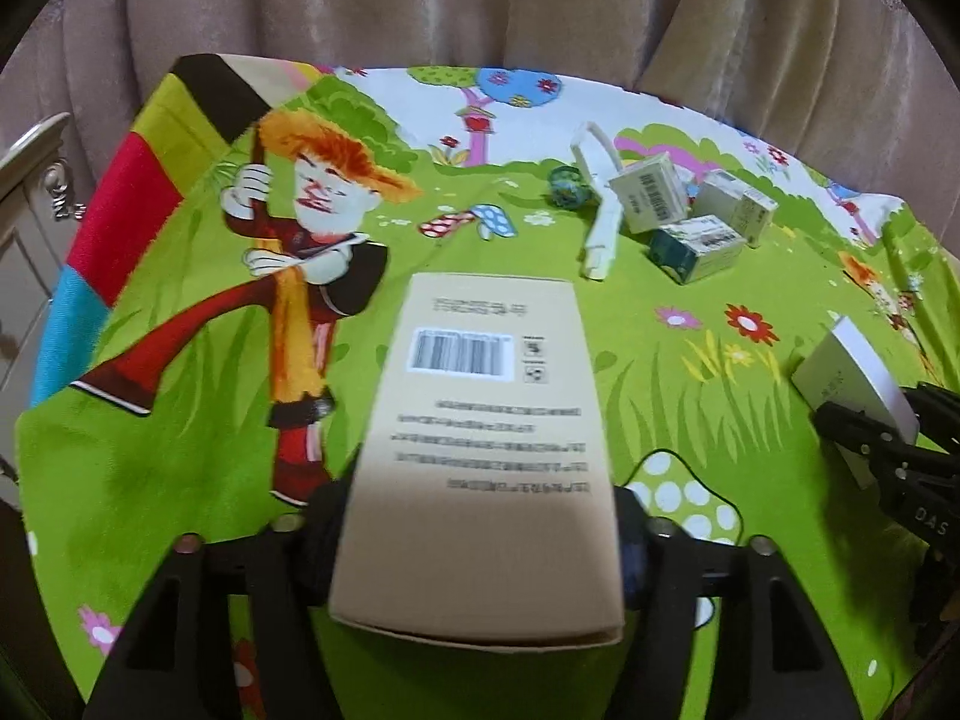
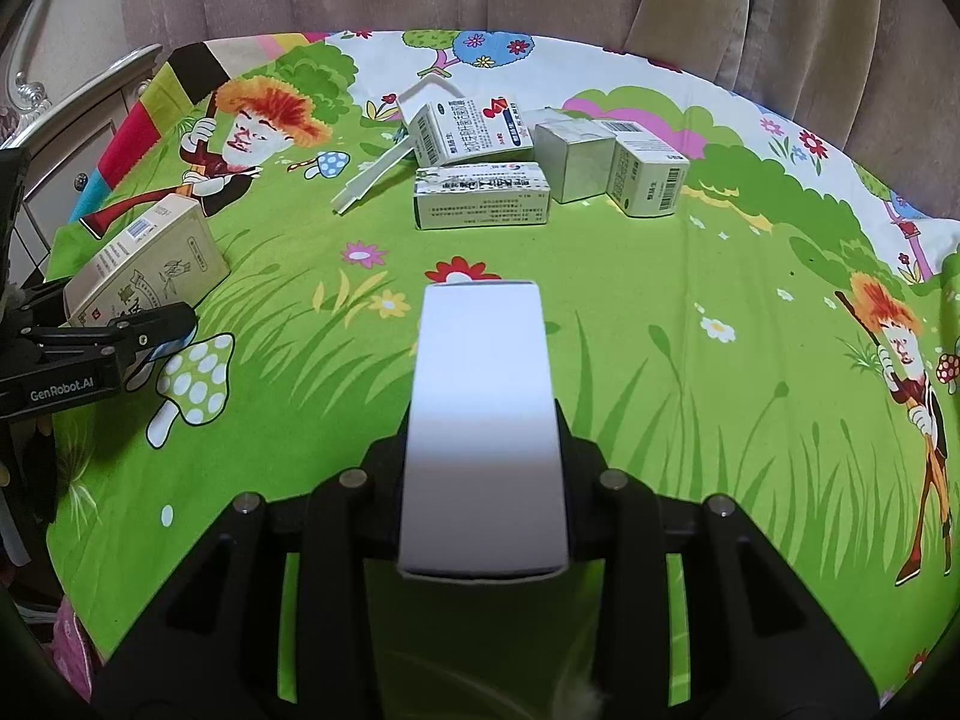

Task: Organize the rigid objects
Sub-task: 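Carry the beige box with the left gripper while the right carries the white box to the storage box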

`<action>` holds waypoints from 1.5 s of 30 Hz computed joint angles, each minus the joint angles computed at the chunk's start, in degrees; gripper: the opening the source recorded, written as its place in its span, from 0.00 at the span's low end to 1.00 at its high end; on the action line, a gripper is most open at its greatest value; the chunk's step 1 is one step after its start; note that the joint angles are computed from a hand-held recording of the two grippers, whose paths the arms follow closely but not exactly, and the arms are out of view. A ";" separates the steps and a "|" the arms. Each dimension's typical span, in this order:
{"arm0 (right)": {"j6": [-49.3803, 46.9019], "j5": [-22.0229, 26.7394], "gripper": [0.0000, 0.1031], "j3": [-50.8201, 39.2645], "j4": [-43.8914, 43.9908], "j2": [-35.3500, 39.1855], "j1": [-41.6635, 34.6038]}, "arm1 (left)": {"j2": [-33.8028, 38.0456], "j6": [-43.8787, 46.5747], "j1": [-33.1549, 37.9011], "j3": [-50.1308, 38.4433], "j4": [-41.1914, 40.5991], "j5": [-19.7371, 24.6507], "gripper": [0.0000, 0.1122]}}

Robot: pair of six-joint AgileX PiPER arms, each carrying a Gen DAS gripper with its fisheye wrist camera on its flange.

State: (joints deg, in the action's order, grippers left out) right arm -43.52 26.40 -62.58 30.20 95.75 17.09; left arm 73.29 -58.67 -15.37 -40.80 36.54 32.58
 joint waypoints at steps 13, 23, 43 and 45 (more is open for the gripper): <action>3.79 -1.02 0.38 6.50 -2.03 -5.89 0.05 | -10.79 -10.97 -7.55 5.08 5.44 5.83 0.46; 4.01 -0.19 0.38 16.22 -4.35 -17.81 1.43 | -16.93 -22.87 -27.56 7.79 8.79 20.08 0.46; -12.88 12.14 0.38 19.52 6.53 -28.56 -19.36 | -3.88 -23.33 -40.56 -6.11 9.37 22.15 0.46; -14.91 13.56 0.38 19.70 7.79 -29.01 -22.12 | -1.86 -22.64 -41.58 -8.06 9.11 21.80 0.46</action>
